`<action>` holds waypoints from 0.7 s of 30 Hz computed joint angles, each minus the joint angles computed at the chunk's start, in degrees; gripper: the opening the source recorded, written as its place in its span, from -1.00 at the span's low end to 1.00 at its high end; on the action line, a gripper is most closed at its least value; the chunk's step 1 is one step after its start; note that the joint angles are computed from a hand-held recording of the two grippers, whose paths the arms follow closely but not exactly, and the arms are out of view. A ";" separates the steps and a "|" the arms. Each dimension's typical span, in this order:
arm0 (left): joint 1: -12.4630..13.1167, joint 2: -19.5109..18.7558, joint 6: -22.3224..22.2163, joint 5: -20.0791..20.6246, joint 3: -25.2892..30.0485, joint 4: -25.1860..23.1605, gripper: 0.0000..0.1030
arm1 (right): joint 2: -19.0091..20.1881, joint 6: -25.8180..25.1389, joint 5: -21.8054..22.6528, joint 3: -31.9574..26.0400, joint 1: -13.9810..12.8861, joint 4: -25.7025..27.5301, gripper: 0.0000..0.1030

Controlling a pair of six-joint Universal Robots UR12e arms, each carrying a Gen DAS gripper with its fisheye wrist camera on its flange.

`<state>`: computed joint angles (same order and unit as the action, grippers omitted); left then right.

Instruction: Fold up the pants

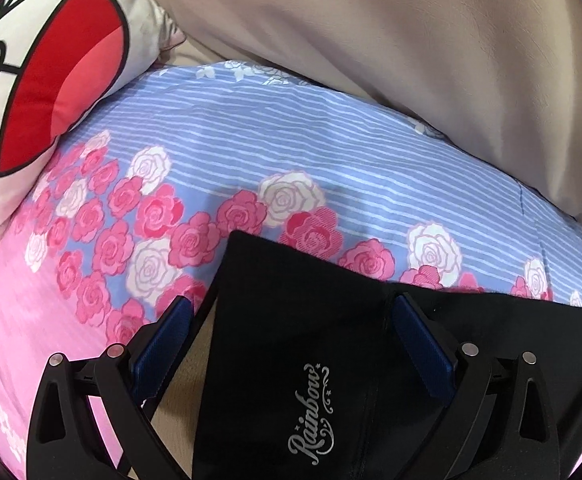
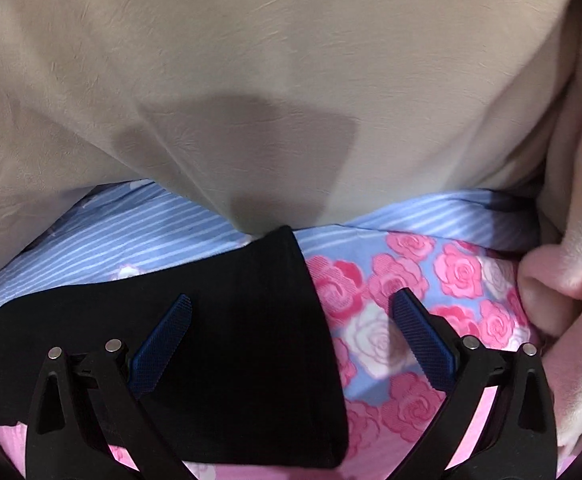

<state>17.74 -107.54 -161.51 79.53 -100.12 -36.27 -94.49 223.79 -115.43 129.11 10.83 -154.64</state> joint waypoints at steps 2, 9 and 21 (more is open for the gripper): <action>-0.05 -0.69 0.19 -0.56 1.09 -1.03 0.90 | 0.70 -1.56 -0.64 -0.51 0.35 -0.15 0.91; 0.07 -1.88 0.12 -3.58 3.21 -2.08 0.19 | 1.69 -2.72 0.45 -1.43 0.88 -2.18 -0.21; 3.20 4.23 4.00 -15.37 -0.59 -0.48 -0.65 | -3.04 -2.89 -3.95 0.06 5.02 -9.11 -0.83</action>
<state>20.94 -103.31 -157.52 64.16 -100.71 -36.75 -97.53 220.89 -119.38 129.17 15.85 -163.75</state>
